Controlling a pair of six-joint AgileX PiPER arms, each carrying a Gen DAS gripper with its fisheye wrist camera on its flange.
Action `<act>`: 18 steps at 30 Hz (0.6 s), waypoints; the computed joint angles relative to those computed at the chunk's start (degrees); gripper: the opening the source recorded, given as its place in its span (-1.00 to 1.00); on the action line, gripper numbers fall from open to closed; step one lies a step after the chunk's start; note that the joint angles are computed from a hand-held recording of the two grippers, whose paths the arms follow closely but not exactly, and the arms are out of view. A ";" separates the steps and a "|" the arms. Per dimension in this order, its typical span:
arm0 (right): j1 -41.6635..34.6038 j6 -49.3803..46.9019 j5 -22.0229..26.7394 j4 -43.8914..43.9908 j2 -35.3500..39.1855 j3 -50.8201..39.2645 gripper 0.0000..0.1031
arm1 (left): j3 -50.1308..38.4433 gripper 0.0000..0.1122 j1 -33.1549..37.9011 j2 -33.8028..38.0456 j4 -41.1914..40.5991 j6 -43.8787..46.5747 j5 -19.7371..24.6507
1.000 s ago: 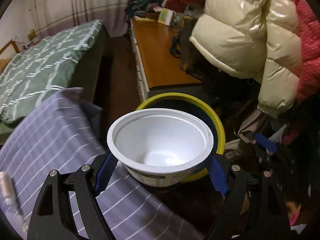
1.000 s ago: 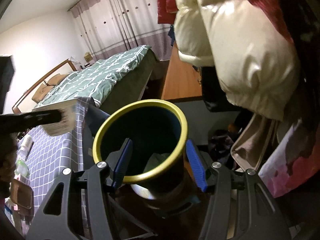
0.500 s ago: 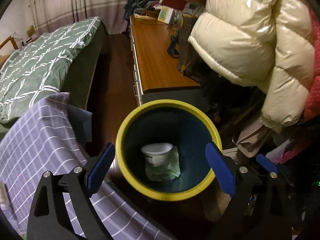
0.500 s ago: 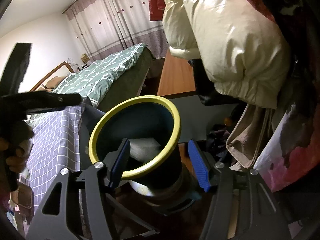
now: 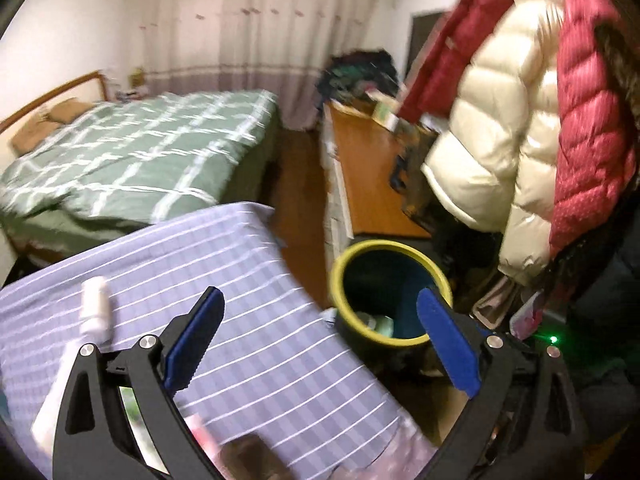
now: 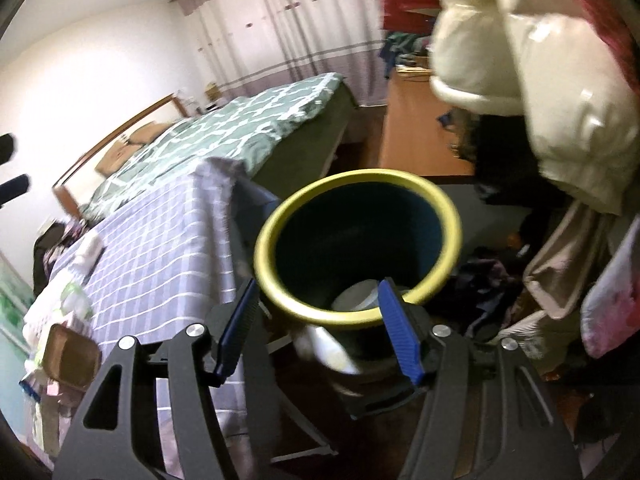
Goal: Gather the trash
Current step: 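Move the right gripper back to the table and grasp the white foam net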
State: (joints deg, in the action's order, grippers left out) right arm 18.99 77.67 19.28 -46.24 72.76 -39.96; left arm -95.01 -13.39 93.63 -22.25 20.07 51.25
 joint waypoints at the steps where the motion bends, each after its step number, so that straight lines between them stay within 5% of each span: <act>1: 1.80 0.05 0.62 -0.01 0.74 -1.05 0.15 | 2.98 0.71 2.28 -2.81 -0.82 1.30 -0.63; 8: 14.51 1.47 6.73 -1.83 6.05 -9.64 0.15 | 20.70 0.75 20.93 -18.44 -8.32 11.90 -4.67; 18: 24.83 -15.83 10.31 8.77 19.44 -31.11 0.15 | 33.30 0.75 53.95 -24.19 -25.24 34.67 0.01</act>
